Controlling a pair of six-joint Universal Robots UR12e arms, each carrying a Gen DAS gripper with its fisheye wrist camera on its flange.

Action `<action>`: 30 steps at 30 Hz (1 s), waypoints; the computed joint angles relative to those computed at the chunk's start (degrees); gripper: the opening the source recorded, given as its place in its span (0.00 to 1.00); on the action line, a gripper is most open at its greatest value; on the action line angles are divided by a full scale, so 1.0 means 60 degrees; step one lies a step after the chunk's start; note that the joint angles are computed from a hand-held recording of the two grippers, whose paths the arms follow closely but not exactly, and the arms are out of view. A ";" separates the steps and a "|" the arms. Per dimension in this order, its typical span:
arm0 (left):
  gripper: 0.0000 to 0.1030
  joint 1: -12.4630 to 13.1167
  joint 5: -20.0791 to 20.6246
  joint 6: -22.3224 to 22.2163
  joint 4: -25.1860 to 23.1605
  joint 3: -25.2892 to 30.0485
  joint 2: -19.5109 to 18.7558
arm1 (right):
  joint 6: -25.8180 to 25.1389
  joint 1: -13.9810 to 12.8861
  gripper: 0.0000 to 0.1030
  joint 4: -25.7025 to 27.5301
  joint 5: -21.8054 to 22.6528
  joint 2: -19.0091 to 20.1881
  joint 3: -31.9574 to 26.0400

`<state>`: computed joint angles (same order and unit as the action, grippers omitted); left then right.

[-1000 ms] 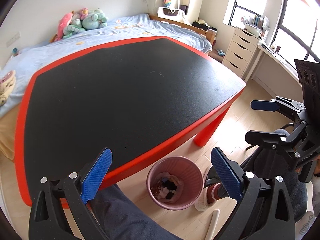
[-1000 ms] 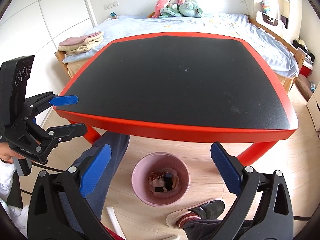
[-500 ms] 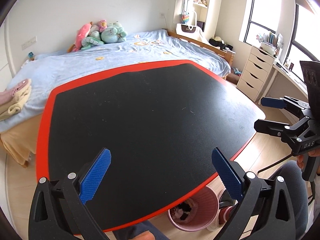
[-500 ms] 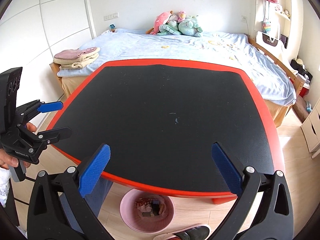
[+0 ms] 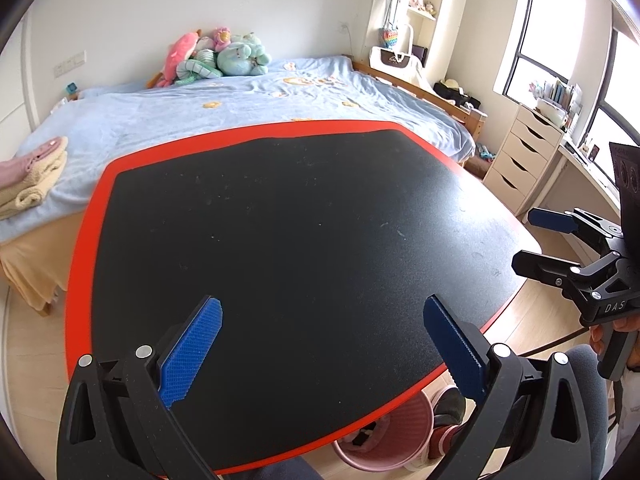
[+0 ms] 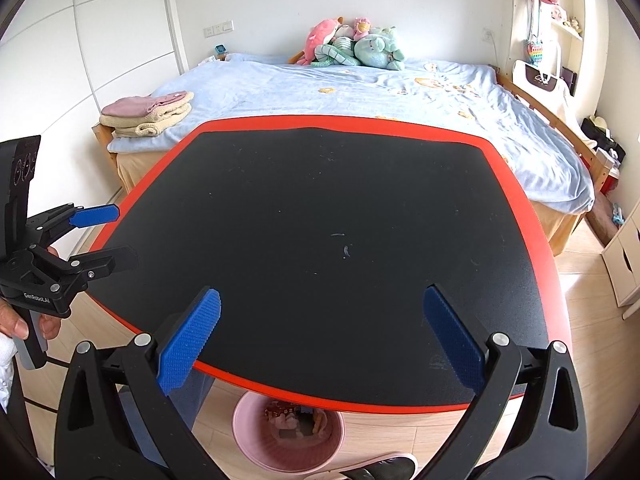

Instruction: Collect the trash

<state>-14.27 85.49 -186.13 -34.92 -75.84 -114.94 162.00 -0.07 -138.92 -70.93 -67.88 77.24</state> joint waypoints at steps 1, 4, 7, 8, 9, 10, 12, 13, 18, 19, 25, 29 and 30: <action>0.94 -0.0001 0.0023 0.0025 0.0000 -0.0001 0.0000 | 0.0015 -0.0002 0.97 0.0008 -0.0002 0.0003 0.0001; 0.94 -0.0023 0.0066 0.0025 -0.0003 0.0000 0.0002 | 0.0022 -0.0001 0.97 0.0005 0.0007 -0.0007 0.0026; 0.94 -0.0023 0.0075 0.0062 0.0006 0.0044 -0.0026 | 0.0009 -0.0003 0.97 -0.0017 0.0012 -0.0012 0.0034; 0.94 -0.0020 0.0069 0.0075 0.0014 0.0050 -0.0031 | 0.0017 -0.0006 0.97 -0.0020 0.0024 -0.0011 0.0033; 0.94 -0.0017 0.0069 0.0086 0.0020 0.0059 -0.0036 | 0.0012 0.0003 0.97 -0.0008 -0.0004 -0.0009 0.0029; 0.94 -0.0016 0.0076 0.0087 0.0019 0.0063 -0.0038 | 0.0005 0.0004 0.97 -0.0005 -0.0012 -0.0011 0.0031; 0.94 -0.0020 0.0073 0.0068 0.0025 0.0047 -0.0028 | 0.0002 0.0001 0.97 0.0001 -0.0003 -0.0010 0.0027; 0.94 -0.0019 0.0079 0.0075 0.0029 0.0045 -0.0026 | 0.0002 0.0002 0.97 0.0001 -0.0005 -0.0011 0.0026; 0.94 -0.0033 0.0080 0.0083 -0.0008 0.0046 -0.0021 | 0.0018 0.0008 0.97 -0.0002 -0.0014 -0.0010 0.0025; 0.94 -0.0037 0.0085 0.0092 -0.0024 0.0046 -0.0015 | 0.0006 0.0007 0.97 -0.0001 -0.0018 -0.0010 0.0025; 0.94 -0.0022 -0.0022 0.0113 -0.0075 0.0065 -0.0022 | 0.0012 0.0002 0.97 0.0033 -0.0018 -0.0016 0.0026; 0.94 -0.0020 -0.0046 0.0123 -0.0103 0.0056 -0.0022 | -0.0006 -0.0007 0.97 0.0070 -0.0039 -0.0004 0.0012; 0.94 -0.0019 -0.0042 0.0119 -0.0112 0.0056 -0.0021 | -0.0008 -0.0006 0.97 0.0064 -0.0040 -0.0004 0.0015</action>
